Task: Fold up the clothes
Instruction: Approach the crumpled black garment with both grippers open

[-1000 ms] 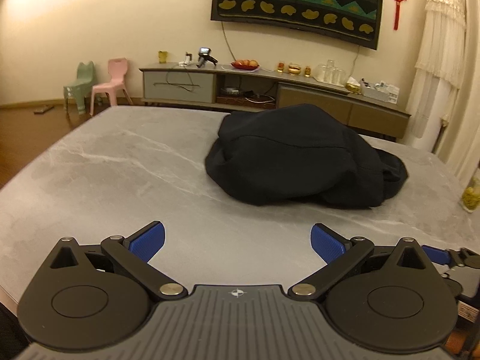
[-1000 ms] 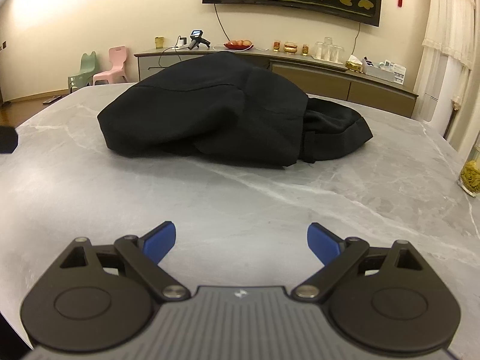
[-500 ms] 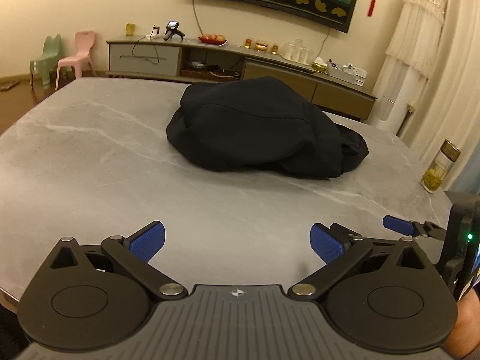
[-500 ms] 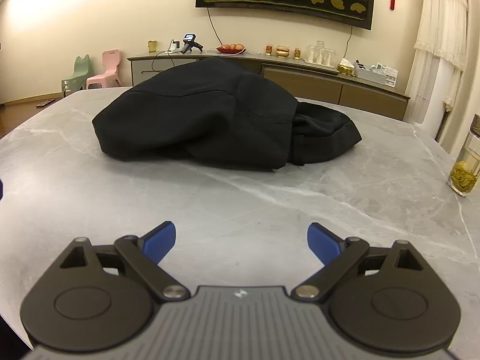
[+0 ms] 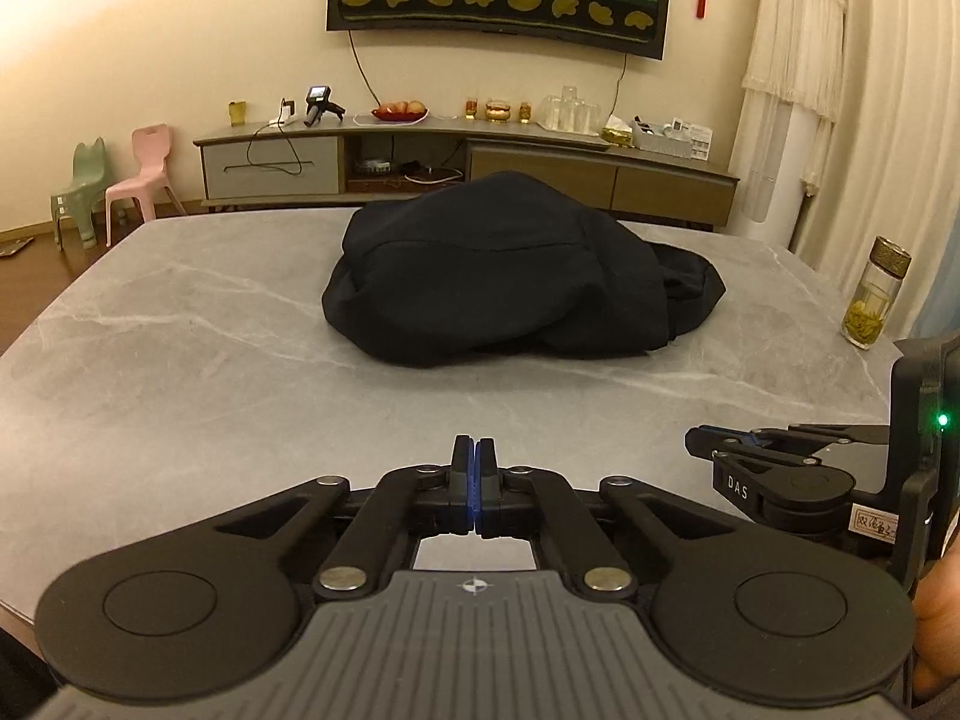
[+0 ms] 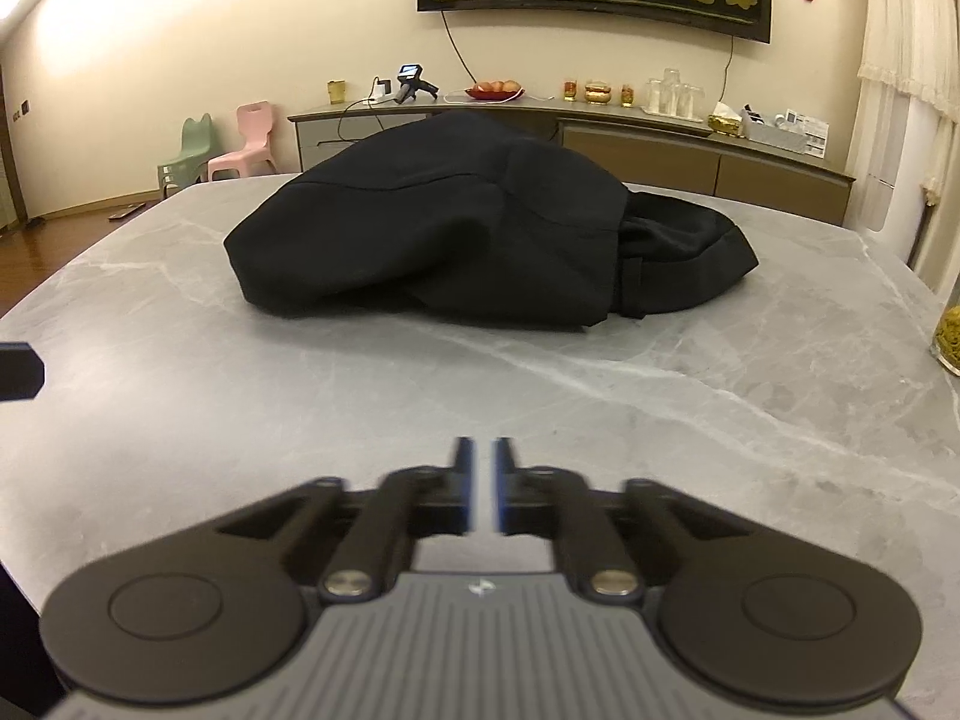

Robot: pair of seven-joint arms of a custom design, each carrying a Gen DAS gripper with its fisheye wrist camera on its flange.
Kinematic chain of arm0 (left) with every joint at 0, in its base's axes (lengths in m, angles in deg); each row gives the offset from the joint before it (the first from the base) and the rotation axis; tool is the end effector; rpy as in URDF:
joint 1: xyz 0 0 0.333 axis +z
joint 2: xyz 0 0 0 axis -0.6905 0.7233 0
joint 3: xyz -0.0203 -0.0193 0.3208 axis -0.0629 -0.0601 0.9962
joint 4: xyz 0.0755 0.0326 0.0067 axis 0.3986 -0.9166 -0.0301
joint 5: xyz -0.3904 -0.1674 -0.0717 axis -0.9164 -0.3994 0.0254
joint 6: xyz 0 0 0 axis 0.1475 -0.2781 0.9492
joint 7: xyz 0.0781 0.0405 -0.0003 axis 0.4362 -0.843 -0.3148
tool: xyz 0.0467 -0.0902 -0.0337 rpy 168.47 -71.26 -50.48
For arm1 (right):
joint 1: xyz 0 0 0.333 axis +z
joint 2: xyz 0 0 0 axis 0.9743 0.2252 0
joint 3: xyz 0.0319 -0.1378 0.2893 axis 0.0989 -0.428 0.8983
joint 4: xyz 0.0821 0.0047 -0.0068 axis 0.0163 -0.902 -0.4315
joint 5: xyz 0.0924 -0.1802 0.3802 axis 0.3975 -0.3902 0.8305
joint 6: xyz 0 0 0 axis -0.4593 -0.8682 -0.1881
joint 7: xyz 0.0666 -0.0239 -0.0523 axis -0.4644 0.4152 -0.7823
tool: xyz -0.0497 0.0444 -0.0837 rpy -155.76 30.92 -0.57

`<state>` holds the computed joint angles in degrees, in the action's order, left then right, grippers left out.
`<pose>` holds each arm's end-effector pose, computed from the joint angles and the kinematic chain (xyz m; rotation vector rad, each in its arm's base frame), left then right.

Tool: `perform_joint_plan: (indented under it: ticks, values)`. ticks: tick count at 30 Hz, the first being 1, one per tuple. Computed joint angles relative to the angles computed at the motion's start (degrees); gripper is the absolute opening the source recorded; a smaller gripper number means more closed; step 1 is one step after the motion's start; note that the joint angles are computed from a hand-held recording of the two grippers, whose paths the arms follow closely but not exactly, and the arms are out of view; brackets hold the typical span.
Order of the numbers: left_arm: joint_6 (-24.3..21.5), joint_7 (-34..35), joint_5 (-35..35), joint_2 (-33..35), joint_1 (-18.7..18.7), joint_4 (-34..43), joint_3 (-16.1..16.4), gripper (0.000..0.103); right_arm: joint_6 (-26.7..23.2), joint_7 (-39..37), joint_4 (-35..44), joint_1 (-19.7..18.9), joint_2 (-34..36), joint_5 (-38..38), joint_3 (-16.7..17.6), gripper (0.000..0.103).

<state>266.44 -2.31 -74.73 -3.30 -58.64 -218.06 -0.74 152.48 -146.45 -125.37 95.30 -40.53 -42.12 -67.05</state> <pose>0.4557 -0.3352 0.4866 -1.2442 2.1528 -1.1379 0.4162 0.2628 0.3801 -1.4417 1.9474 -0.9049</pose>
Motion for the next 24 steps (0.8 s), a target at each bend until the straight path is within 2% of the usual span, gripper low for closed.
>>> perform_joint_plan:
  ticks: [10,12,13,14,15,16,17,18,19,20,21,23,24]
  values:
    - [0.33,-8.62,9.07,-0.1,7.07,0.66,-5.98,0.0,-0.82,0.72,-0.59,0.07,-1.21,-0.15,0.42,0.0]
    - [0.27,-12.0,12.36,-0.17,9.61,0.98,-8.02,0.0,-0.94,0.86,-0.56,0.07,-1.23,0.01,0.47,0.0]
    - [-0.03,-12.62,12.86,-0.1,8.72,1.22,-7.03,0.0,-1.0,0.9,-0.51,0.06,-1.19,0.07,0.48,0.0]
    - [-0.49,-9.28,9.34,0.18,5.83,1.46,-4.61,0.0,-1.13,1.23,-0.48,0.05,-1.18,0.16,0.52,0.0]
    - [-1.0,-6.35,6.3,0.43,2.32,1.73,-1.47,0.0,-1.29,1.62,-0.45,0.04,-1.16,0.23,0.56,0.006]
    - [-1.39,-4.3,3.81,0.51,0.22,1.97,0.45,0.003,-1.58,2.18,-0.45,0.02,-1.17,0.21,0.65,0.016]
    - [-1.74,-2.01,1.18,0.57,-1.8,2.24,2.26,0.015,-1.91,2.81,-0.44,0.01,-1.16,0.16,0.74,0.026]
    - [-1.81,0.69,-1.3,0.68,-3.45,2.56,3.67,0.027,-2.11,3.21,-0.45,0.01,-1.22,0.14,0.74,0.05]
    - [-1.28,1.06,-1.54,0.74,-3.1,2.74,3.43,0.061,-2.51,3.85,-0.44,0.0,-1.3,-0.26,0.89,0.059]
    - [-0.1,-1.14,0.64,0.78,-0.75,2.76,1.54,0.091,-2.89,3.84,-0.31,0.06,-1.23,-0.16,0.9,0.059]
    - [1.13,-3.62,3.18,0.85,2.15,2.82,-0.8,0.098,-3.26,3.72,-0.14,0.14,-1.12,0.03,0.89,0.059]
    - [2.74,-8.19,8.78,1.5,8.64,3.72,-6.13,0.1,-3.45,3.36,0.18,0.21,-0.73,0.82,0.59,0.059]
    - [2.56,-8.79,10.06,2.19,9.83,4.59,-7.09,0.101,-3.58,2.86,0.47,0.23,-0.33,1.32,0.43,0.06]
